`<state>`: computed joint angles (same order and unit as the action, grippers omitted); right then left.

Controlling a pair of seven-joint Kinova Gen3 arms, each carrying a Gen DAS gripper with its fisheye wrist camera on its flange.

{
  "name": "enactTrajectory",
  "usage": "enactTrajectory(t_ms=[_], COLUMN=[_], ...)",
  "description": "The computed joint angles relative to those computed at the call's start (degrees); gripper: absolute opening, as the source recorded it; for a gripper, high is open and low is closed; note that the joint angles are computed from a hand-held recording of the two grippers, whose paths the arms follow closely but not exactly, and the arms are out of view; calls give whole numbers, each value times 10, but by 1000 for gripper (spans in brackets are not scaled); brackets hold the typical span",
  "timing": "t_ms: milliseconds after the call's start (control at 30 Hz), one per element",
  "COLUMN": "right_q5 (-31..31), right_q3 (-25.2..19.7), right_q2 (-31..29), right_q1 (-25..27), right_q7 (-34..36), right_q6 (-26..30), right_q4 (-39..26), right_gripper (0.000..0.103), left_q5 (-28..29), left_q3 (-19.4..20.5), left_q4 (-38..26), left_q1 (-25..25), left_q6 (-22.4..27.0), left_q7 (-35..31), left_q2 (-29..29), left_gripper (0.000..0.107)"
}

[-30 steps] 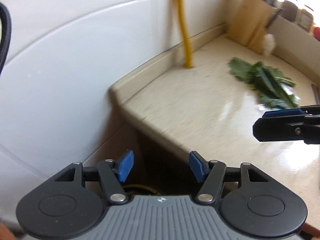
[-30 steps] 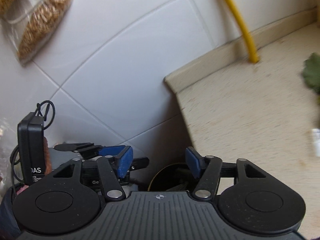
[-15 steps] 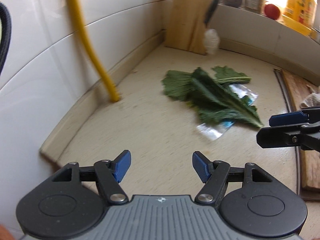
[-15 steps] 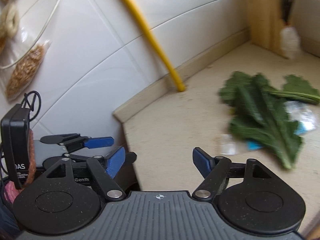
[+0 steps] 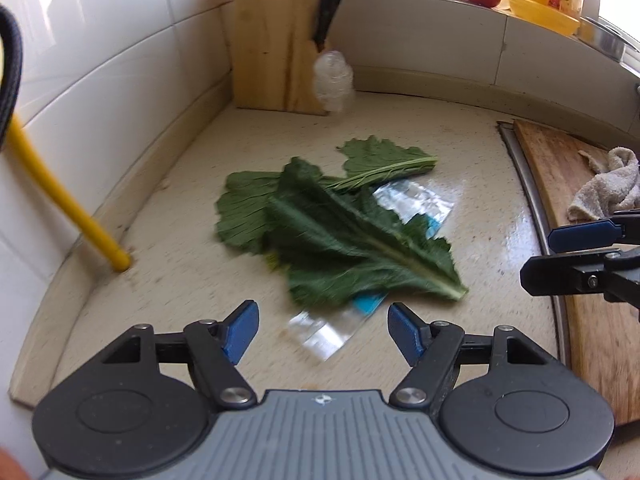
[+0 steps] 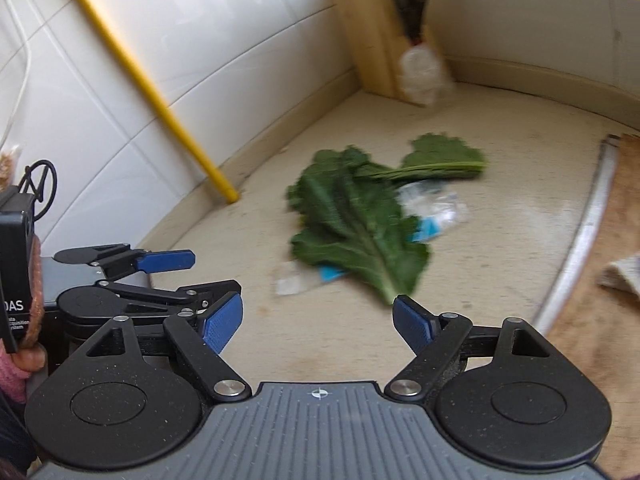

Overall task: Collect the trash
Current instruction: 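Move both open tools back to the leafy greens on the counter, then lower the left gripper onto the green leaves while the right gripper approaches another leaf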

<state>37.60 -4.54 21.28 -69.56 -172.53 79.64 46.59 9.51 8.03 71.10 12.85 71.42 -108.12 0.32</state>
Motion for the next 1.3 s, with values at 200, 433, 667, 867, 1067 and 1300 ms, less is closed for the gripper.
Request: enactTrajectory(t_ms=[200,433,667,867,1067,1300], right_q5=[13,8,4,-8,-28,-27], right_q3=[-4,-17,-24,-15,-4,-2], right_q2=[-24,-38,-34,-20,-16,-10], right_q1=[12,50,88,118,128,130], right_q7=[-21,0,107,205,225,272], right_q6=[15,24,35,17,-1,-1], right_q4=[40,64,56,39,39,33], right_gripper=[87,88,88,88,88,88], left_q5=[6,18,11,-31,8,89], left_q3=[9,7,2,-2,7,-2], left_q4=[-38,-85,-170,-108,-78,-49], left_q1=[14,27,39,67,22,-35], left_q6=[4,14,64,-13,-25,-30], left_q7=[51,150,235,265,189,145], left_q2=[41,95,167,147,129,100], left_gripper=[68,69,69,69,27,5])
